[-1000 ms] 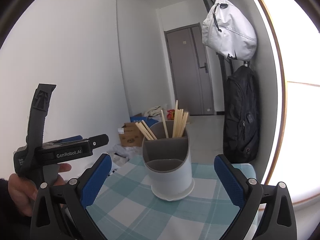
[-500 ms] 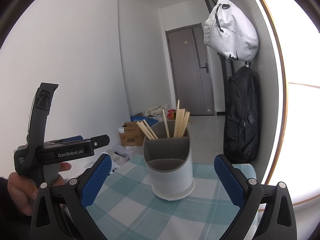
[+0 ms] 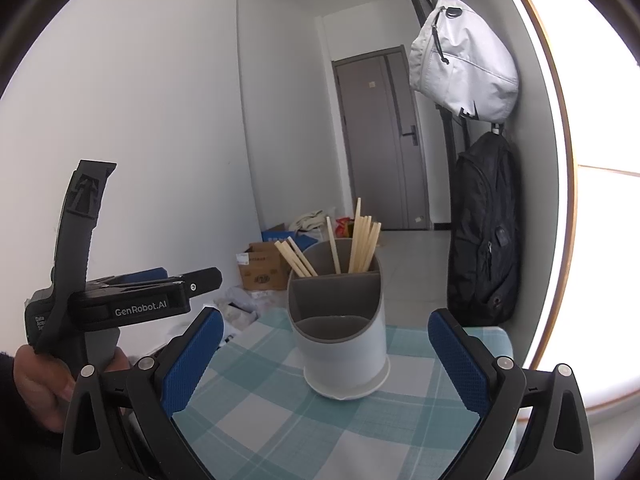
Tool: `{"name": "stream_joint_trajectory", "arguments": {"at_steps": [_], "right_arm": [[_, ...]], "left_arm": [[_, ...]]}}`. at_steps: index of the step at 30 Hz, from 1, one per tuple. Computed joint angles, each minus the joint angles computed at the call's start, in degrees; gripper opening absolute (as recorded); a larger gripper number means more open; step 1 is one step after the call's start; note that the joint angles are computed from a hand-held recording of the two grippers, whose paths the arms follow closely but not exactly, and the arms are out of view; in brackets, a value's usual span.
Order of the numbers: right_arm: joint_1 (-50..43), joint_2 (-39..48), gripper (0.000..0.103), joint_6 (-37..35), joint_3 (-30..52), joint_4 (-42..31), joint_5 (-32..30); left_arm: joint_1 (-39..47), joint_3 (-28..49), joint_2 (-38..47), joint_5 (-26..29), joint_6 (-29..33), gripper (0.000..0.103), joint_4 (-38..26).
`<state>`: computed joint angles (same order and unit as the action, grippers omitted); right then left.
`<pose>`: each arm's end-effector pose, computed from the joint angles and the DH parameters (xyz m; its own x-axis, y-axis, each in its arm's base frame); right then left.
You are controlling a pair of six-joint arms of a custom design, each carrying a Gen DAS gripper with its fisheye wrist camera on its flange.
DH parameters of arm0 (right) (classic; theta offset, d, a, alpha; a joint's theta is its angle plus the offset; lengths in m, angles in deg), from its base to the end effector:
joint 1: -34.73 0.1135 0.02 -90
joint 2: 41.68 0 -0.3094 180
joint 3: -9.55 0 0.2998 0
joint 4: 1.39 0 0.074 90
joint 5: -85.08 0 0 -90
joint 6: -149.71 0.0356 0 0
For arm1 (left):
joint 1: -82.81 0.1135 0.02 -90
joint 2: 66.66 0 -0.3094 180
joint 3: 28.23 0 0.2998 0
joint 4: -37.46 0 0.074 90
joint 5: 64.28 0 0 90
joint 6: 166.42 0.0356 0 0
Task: Organize utensils
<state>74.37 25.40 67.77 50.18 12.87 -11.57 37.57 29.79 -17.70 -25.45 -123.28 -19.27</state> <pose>0.2090 0.1785 0.2418 -0.2621 -0.0363 -0.9644 -0.6909 0.7047 0.1613 0.1449 -0.1067 0.3229 -0.4113 -0.2350 -0.8807 -0.3280 0.9396 -0.0976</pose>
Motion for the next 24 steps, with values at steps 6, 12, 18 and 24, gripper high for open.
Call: {"name": "stream_joint_trajectory", "arguments": {"at_steps": [6,12,18,24], "right_arm": [[0.0,0.1,0.103,0.0,0.1,0.0,0.0],[0.0,0.3,0.103,0.0,0.1,0.1,0.0],[0.1,0.3,0.103,-0.3,0.2,-0.1,0.1],[0.0,0.3,0.103,-0.2,0.2,-0.3,-0.1]], "left_arm": [[-0.4,0.0,0.3,-0.4,-0.2,0.092,0.1],[-0.5,-0.1,0.1,-0.4,0.3,0.092,0.3],[-2.3,0.3,1.2,-2.7,0.1,0.092,0.1],[-2.7,0.4,1.6,-2.8,0.4,0.092,0.2]]}}
